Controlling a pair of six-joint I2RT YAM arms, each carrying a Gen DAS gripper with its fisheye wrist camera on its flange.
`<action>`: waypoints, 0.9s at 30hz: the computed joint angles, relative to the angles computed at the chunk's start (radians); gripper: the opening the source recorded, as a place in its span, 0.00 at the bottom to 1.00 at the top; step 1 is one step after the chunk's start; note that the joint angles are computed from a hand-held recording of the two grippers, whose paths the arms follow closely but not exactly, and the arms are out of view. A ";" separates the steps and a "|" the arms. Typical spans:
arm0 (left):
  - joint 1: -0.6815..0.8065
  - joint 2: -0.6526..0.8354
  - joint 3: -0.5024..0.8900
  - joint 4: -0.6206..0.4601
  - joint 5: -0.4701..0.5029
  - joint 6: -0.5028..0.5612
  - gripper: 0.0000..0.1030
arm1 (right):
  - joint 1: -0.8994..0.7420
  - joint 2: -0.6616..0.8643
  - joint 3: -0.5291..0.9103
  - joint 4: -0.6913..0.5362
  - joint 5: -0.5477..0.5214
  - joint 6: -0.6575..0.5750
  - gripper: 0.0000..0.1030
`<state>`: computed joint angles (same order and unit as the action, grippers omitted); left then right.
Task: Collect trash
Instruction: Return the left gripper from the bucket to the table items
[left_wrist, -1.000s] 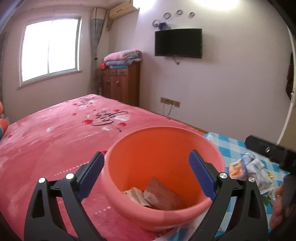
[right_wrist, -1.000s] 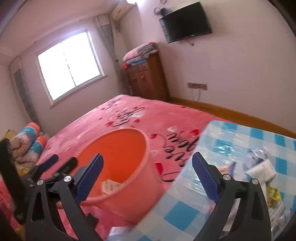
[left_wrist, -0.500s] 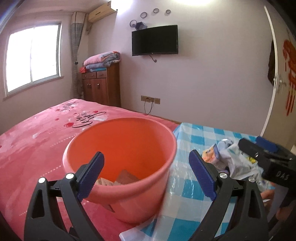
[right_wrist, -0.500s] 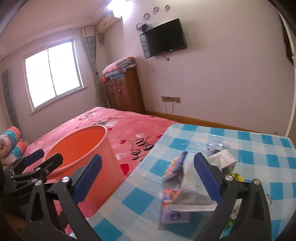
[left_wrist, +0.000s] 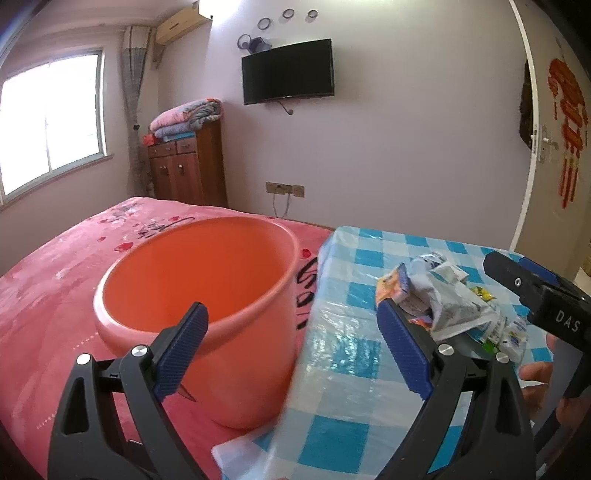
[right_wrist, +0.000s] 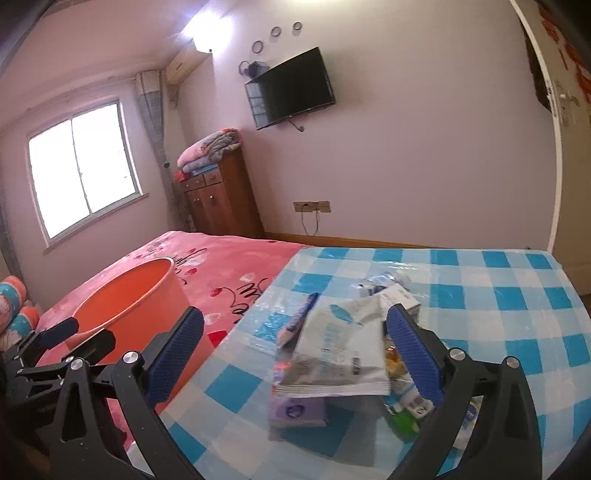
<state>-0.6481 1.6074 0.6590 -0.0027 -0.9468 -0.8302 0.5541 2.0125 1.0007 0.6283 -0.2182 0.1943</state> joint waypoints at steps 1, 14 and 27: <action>-0.010 0.011 0.008 -0.001 -0.001 -0.007 0.90 | -0.007 -0.003 -0.008 0.006 -0.002 0.003 0.95; -0.062 0.149 0.150 -0.047 0.052 -0.003 0.90 | -0.142 0.041 -0.043 0.086 -0.065 0.052 0.95; -0.084 0.330 0.391 -0.148 0.127 0.059 0.90 | -0.296 0.135 0.032 0.030 -0.134 0.105 0.95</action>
